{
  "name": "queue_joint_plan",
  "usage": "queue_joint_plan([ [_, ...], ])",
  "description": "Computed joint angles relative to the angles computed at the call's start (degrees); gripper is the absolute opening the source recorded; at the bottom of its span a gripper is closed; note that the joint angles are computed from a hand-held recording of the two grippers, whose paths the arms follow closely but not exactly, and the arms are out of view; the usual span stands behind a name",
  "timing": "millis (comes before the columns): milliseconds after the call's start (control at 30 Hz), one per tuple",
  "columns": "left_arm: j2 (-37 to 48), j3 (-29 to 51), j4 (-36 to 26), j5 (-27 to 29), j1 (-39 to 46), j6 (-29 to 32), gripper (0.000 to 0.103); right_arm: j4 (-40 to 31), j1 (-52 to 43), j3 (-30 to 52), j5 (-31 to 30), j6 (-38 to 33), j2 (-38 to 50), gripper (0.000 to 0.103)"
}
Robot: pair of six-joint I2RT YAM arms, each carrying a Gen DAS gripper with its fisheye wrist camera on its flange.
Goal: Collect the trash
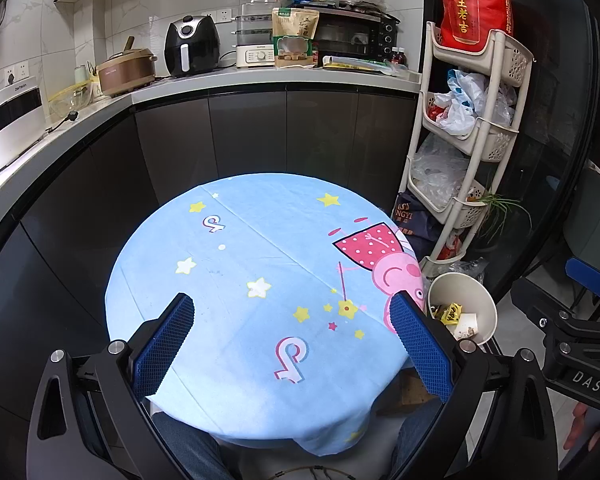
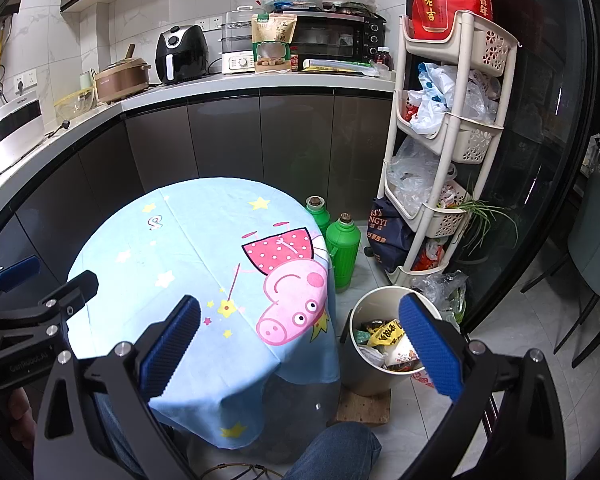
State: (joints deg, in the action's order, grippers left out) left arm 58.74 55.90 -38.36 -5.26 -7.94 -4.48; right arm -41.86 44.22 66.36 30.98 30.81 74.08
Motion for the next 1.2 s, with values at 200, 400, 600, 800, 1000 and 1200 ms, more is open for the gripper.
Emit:
queue_joint_plan([
  [200, -0.3, -0.3, 0.1, 0.1, 0.2, 0.1, 0.095, -0.1, 0.1, 0.2, 0.1, 0.1, 0.1, 0.100],
  [400, -0.2, -0.1, -0.1, -0.3, -0.2, -0.3, 0.095, -0.1, 0.3, 0.0, 0.2, 0.2, 0.1, 0.100],
  [600, -0.2, -0.3, 0.1, 0.1, 0.0, 0.0, 0.095, -0.2, 0.4, 0.1, 0.3, 0.4, 0.2, 0.100],
  [800, -0.4, -0.3, -0.1, 0.1, 0.1, 0.0, 0.095, -0.1, 0.4, 0.1, 0.4, 0.4, 0.2, 0.100],
  [1000, -0.4, -0.2, -0.2, -0.1, -0.2, -0.1, 0.095, 0.0, 0.3, -0.1, 0.2, 0.3, 0.1, 0.100],
  [1200, -0.6, -0.4, -0.2, -0.5, -0.6, 0.3, 0.095, 0.0, 0.4, 0.0, 0.3, 0.4, 0.2, 0.100],
])
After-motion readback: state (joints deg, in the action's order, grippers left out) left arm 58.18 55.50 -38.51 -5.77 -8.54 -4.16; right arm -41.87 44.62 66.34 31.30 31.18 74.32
